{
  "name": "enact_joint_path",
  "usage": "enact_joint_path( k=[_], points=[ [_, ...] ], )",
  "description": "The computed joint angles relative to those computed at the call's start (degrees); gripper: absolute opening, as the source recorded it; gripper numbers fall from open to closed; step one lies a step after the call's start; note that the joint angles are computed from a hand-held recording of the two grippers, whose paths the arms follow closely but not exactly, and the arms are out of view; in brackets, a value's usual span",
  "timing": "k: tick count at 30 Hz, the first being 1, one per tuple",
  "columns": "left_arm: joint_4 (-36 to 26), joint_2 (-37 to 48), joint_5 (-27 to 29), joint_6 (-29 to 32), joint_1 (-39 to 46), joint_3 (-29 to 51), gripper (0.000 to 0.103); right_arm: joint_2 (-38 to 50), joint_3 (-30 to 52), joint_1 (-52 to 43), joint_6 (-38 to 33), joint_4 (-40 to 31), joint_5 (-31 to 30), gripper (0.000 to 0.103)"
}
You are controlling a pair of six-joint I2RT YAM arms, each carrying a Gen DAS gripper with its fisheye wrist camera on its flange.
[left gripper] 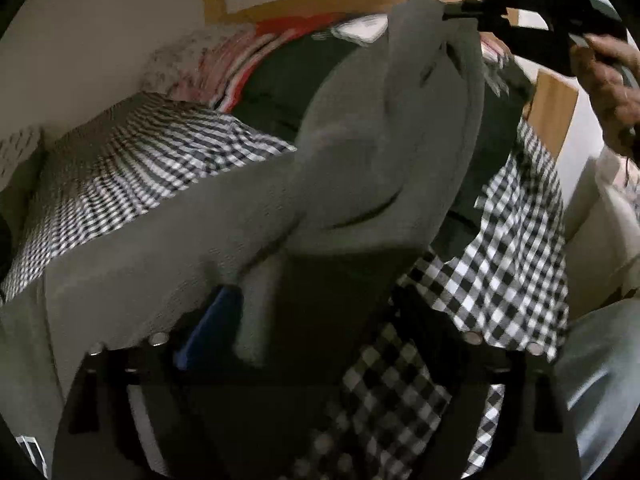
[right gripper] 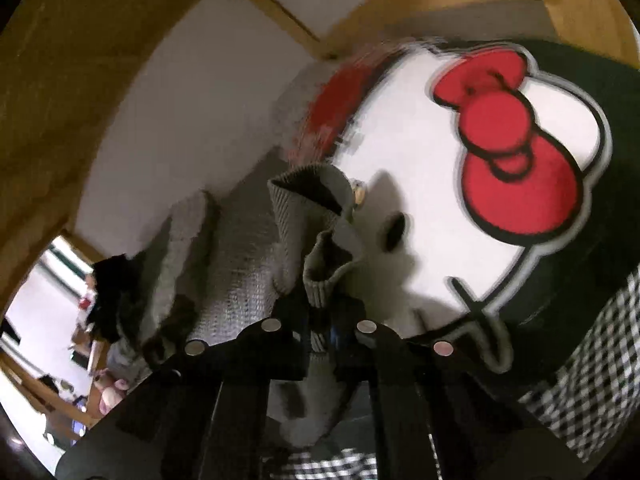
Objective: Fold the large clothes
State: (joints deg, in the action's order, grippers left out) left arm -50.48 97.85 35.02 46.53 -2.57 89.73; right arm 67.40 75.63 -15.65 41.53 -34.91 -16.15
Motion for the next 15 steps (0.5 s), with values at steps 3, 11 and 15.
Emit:
enact_joint_path(
  k=[3, 11, 15],
  points=[
    [2.67, -2.26, 1.43, 0.26, 2.50, -2.91, 0.090, -0.08, 2.72, 4.20, 1.34, 0.77, 1.81, 0.007],
    [3.27, -2.51, 1.29, 4.03, 7.04, -5.84, 0.091, 8.26, 17.80, 16.42, 1.79, -0.13, 6.06, 0.007],
    [3.39, -2.67, 2.33, 3.90, 8.81, -5.85, 0.091, 15.10, 28.56, 23.10, -0.38, -4.91, 9.45, 0.007]
  ],
)
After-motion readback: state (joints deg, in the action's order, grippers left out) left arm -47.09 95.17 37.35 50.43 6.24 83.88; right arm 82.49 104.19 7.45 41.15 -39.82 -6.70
